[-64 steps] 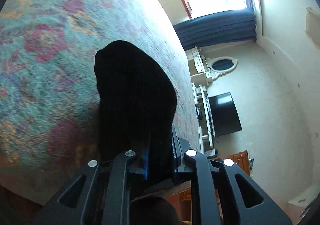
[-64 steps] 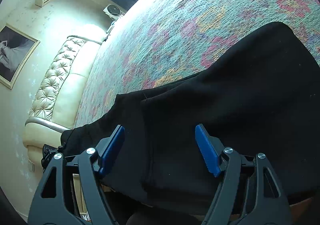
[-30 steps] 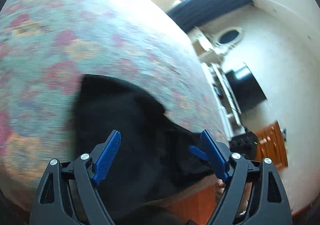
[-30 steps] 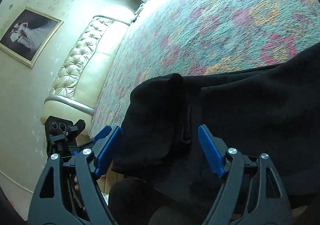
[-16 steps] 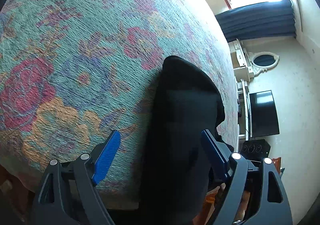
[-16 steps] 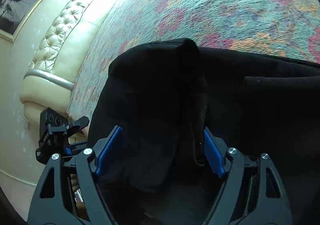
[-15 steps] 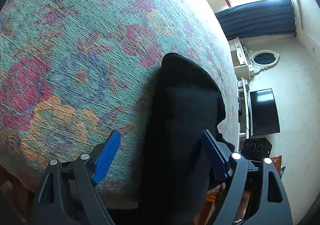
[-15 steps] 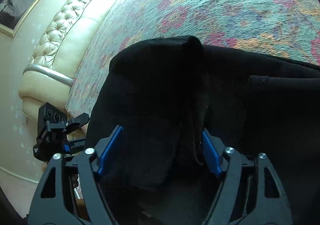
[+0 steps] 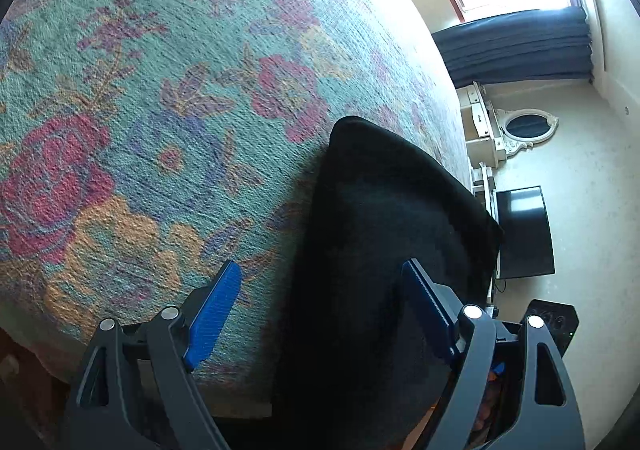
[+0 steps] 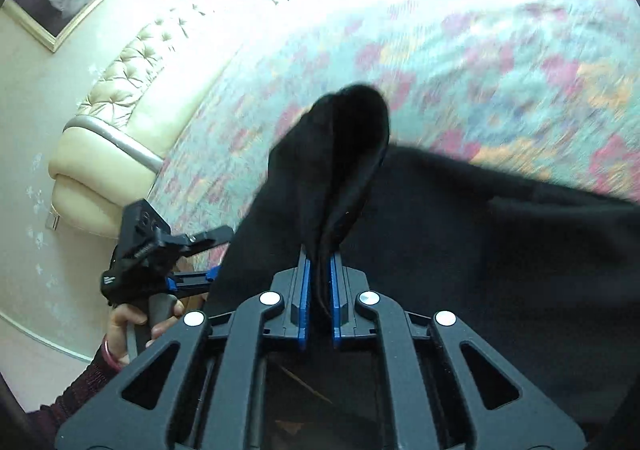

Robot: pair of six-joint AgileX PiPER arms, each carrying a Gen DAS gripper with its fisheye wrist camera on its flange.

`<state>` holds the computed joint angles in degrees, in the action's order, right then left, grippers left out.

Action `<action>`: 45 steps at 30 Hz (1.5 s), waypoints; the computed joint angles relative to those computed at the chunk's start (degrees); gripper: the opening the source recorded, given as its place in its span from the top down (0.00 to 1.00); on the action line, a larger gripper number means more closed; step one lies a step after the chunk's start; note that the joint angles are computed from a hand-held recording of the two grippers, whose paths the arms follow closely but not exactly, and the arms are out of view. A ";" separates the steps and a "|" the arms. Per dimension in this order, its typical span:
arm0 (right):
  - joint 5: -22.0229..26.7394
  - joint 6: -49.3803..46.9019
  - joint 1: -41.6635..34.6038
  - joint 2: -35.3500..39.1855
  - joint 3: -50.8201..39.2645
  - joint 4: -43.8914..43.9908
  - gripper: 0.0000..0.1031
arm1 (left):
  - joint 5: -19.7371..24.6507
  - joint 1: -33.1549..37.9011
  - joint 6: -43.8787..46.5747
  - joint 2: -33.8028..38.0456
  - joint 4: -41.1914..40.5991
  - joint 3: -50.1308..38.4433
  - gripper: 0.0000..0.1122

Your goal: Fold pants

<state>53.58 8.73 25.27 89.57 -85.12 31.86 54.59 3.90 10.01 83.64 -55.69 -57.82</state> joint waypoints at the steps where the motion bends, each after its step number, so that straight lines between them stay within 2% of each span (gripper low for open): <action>1: 1.35 0.05 -1.29 -2.05 -0.11 -0.97 0.93 | 0.26 -0.09 0.91 -0.23 -0.48 -0.11 0.28; 4: 6.17 -0.62 -6.28 -6.65 0.02 -3.66 0.93 | 0.40 -1.97 3.40 -0.60 -1.99 -0.03 0.28; 8: 9.52 -3.14 -16.86 -10.97 5.51 -3.73 0.93 | 0.98 -5.25 5.21 -0.05 -2.67 0.36 0.28; 12: 8.48 -6.02 -24.95 -12.55 15.55 -1.87 0.93 | 1.13 -7.93 5.13 1.28 -2.12 0.59 0.28; 15: 5.57 -11.72 -29.46 -13.60 22.91 6.16 0.91 | 0.98 -8.50 5.00 1.55 -1.77 1.10 0.28; 17: 5.50 -14.43 -32.92 -13.82 24.88 10.94 0.78 | 1.08 -8.32 5.39 1.26 -1.57 1.33 0.28; 20: 4.06 -13.68 -33.68 -15.04 25.07 10.88 0.60 | 1.18 -7.94 5.77 0.89 -1.30 1.53 0.28; 21: 4.27 -14.41 -34.27 -15.13 25.02 11.23 0.57 | 0.94 -8.37 5.45 1.16 -0.91 1.04 0.28; 23: 4.72 -16.59 -34.24 -13.98 25.69 13.66 0.43 | 0.83 -8.58 5.71 1.00 -0.42 1.14 0.28; 25: 5.29 -18.98 -32.94 -11.91 25.67 15.75 0.36 | -0.05 -10.60 3.81 1.98 0.27 -0.76 0.28; 27: 4.11 -18.74 -29.50 -10.43 24.55 14.50 0.37 | -0.34 -11.91 1.76 2.91 1.06 -2.75 0.28; 28: 3.13 -18.17 -27.56 -9.74 23.83 13.34 0.56 | -0.35 -11.98 1.52 2.97 1.12 -2.95 0.28; 29: 3.79 -18.10 -27.10 -9.60 23.50 12.76 0.83 | -0.57 -12.08 1.58 2.90 0.90 -2.69 0.28; 31: 4.25 -17.25 -26.15 -9.00 21.99 11.55 0.84 | -0.32 -11.61 2.23 2.70 0.52 -2.21 0.28; 35: 4.87 -15.39 -25.87 -13.29 19.02 7.14 0.86 | 0.33 -11.02 3.67 2.66 -0.20 -1.82 0.28; 41: 12.07 -17.51 -35.82 -17.40 13.71 2.66 0.87 | 0.92 -13.48 6.15 3.14 -1.84 -2.57 0.28; 45: 11.47 -17.18 -40.38 -16.83 17.22 -3.40 0.87 | -0.08 -17.09 8.36 4.55 -3.85 -3.58 0.28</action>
<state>65.05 -8.45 -15.11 72.73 -67.89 28.46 54.51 -13.20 18.37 88.19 -59.54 -61.41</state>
